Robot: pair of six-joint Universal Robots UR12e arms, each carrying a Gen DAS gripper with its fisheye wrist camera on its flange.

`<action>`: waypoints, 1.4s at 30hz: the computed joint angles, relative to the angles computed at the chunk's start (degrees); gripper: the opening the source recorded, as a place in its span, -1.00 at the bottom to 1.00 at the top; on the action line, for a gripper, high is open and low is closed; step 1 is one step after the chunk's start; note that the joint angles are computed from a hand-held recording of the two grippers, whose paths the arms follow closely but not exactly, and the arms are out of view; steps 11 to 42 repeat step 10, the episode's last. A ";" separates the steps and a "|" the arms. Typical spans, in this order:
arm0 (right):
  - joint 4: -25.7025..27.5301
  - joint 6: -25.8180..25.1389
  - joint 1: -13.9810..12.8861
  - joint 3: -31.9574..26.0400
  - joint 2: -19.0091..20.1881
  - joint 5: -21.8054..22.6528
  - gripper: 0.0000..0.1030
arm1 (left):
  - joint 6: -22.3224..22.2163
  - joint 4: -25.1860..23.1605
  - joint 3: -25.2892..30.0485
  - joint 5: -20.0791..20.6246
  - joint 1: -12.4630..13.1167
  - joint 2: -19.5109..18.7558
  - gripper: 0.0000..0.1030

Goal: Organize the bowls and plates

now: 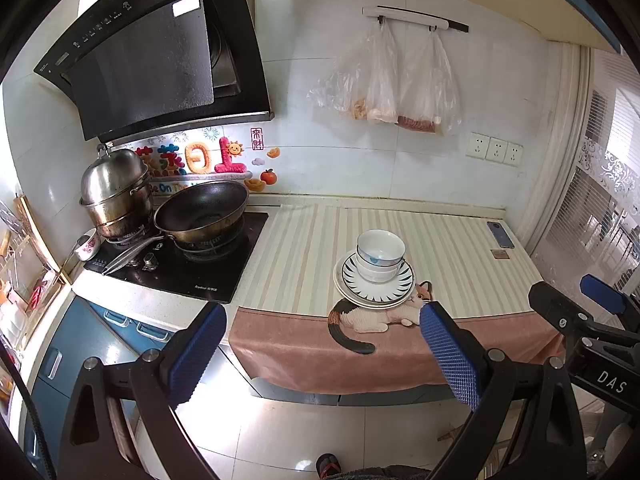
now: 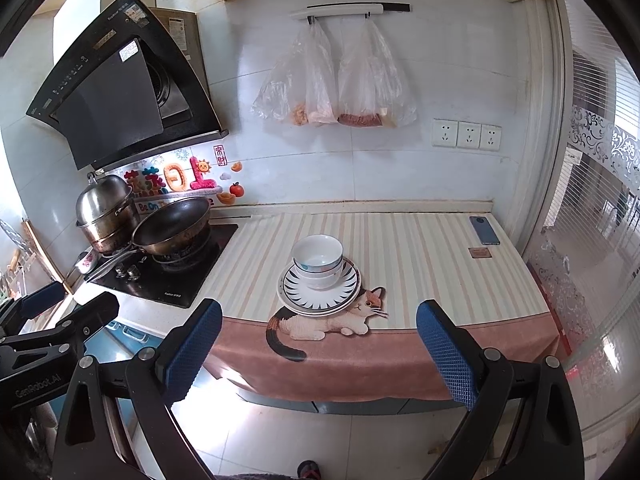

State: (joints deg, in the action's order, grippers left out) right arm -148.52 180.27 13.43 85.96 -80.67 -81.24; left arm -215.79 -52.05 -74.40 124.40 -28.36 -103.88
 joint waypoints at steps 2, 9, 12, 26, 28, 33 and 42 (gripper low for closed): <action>0.24 -0.10 -0.01 -0.04 -0.02 0.02 0.94 | 0.03 0.22 -0.05 -0.12 0.03 0.01 0.93; 0.56 -0.85 -0.28 -0.53 0.30 0.17 0.94 | -0.09 0.13 -0.20 -0.87 0.33 0.07 0.93; 0.51 -0.91 -0.27 -0.59 0.36 0.12 0.94 | 0.00 0.20 -0.22 -1.06 0.40 0.08 0.93; 0.51 -0.91 -0.27 -0.59 0.36 0.12 0.94 | 0.00 0.20 -0.22 -1.06 0.40 0.08 0.93; 0.51 -0.91 -0.27 -0.59 0.36 0.12 0.94 | 0.00 0.20 -0.22 -1.06 0.40 0.08 0.93; 0.51 -0.91 -0.27 -0.59 0.36 0.12 0.94 | 0.00 0.20 -0.22 -1.06 0.40 0.08 0.93; 0.51 -0.91 -0.27 -0.59 0.36 0.12 0.94 | 0.00 0.20 -0.22 -1.06 0.40 0.08 0.93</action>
